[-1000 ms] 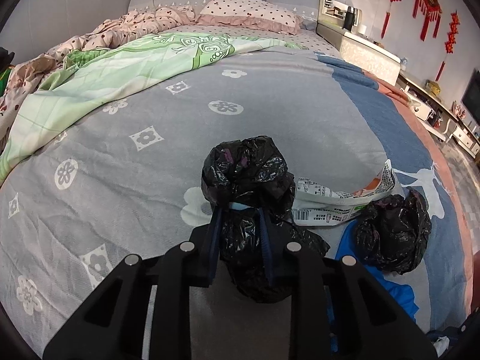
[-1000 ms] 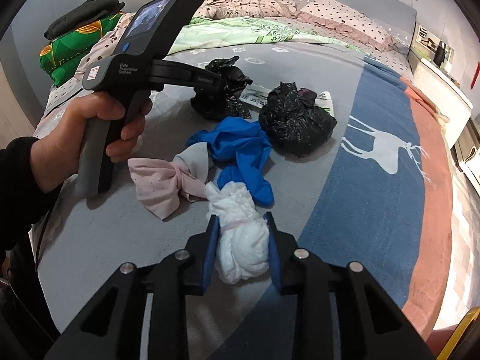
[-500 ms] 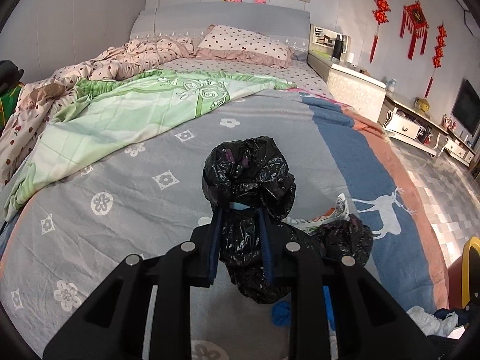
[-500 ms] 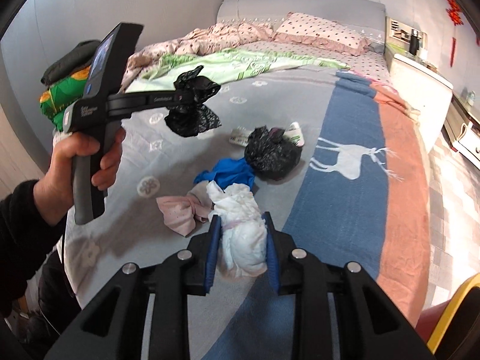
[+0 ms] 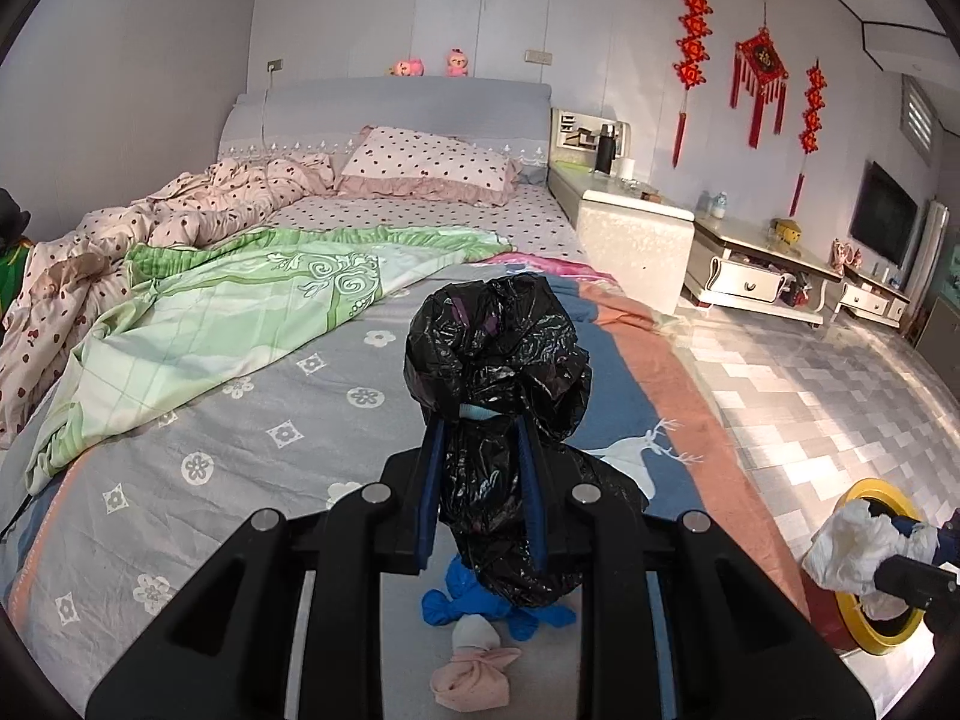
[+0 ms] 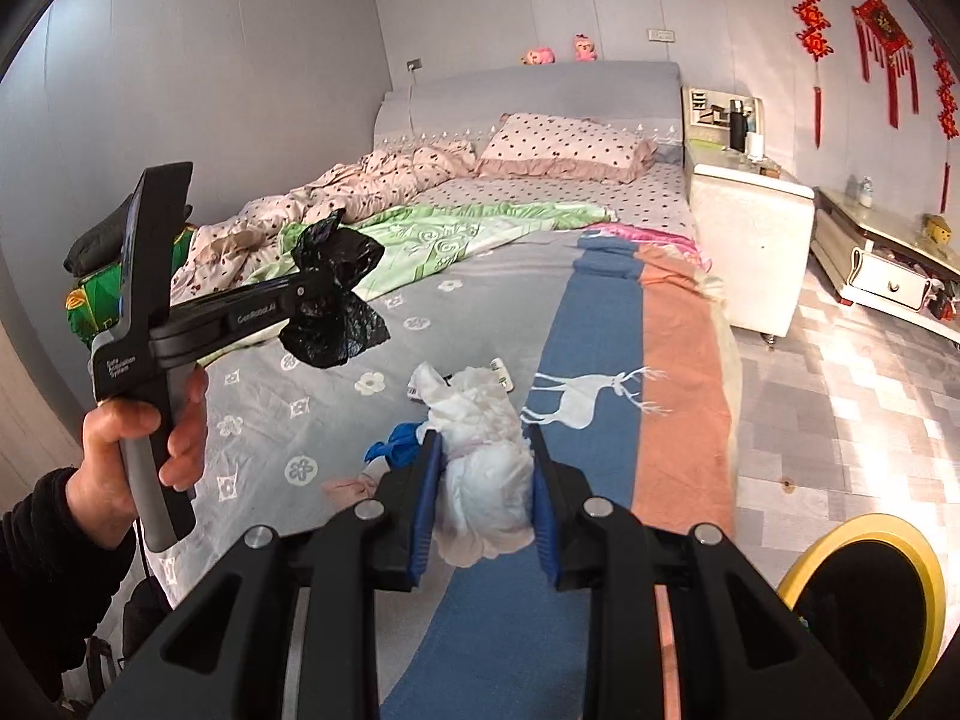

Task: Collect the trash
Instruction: 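Carry the black bag and white tissue to the yellow bin and open both tools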

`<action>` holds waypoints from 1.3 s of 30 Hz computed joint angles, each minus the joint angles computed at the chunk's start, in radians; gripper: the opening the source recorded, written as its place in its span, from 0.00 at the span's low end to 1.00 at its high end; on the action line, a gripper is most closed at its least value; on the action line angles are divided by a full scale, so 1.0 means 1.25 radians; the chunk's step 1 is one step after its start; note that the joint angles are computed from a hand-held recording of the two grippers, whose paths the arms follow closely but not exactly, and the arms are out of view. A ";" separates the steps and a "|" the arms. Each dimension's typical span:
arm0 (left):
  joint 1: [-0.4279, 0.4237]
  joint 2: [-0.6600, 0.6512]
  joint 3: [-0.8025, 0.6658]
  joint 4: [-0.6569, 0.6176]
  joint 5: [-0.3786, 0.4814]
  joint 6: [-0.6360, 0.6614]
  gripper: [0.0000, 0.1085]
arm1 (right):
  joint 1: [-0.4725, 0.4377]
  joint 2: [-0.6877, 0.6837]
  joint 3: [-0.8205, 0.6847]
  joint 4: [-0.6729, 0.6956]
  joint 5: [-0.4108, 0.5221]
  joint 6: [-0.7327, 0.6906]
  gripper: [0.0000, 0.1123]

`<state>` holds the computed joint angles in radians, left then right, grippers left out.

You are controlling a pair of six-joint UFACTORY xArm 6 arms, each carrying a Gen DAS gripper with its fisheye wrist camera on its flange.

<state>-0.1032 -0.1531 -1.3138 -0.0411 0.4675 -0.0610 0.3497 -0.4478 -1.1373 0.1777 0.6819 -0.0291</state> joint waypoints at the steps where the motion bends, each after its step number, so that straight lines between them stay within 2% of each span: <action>1: -0.009 -0.008 -0.002 0.000 0.005 -0.004 0.20 | -0.008 -0.015 0.004 -0.005 0.000 0.008 0.23; 9: -0.101 -0.055 -0.024 0.042 0.035 -0.056 0.20 | -0.106 -0.097 0.004 -0.004 0.006 0.022 0.23; 18: -0.220 -0.039 -0.086 0.078 0.076 -0.118 0.20 | -0.275 -0.161 -0.005 0.045 0.055 -0.007 0.23; 29: -0.386 0.077 -0.214 0.107 0.103 -0.154 0.21 | -0.469 -0.195 0.025 0.109 0.085 -0.073 0.23; 39: -0.505 0.220 -0.324 0.114 0.124 -0.158 0.21 | -0.574 -0.194 0.085 0.155 0.086 -0.115 0.23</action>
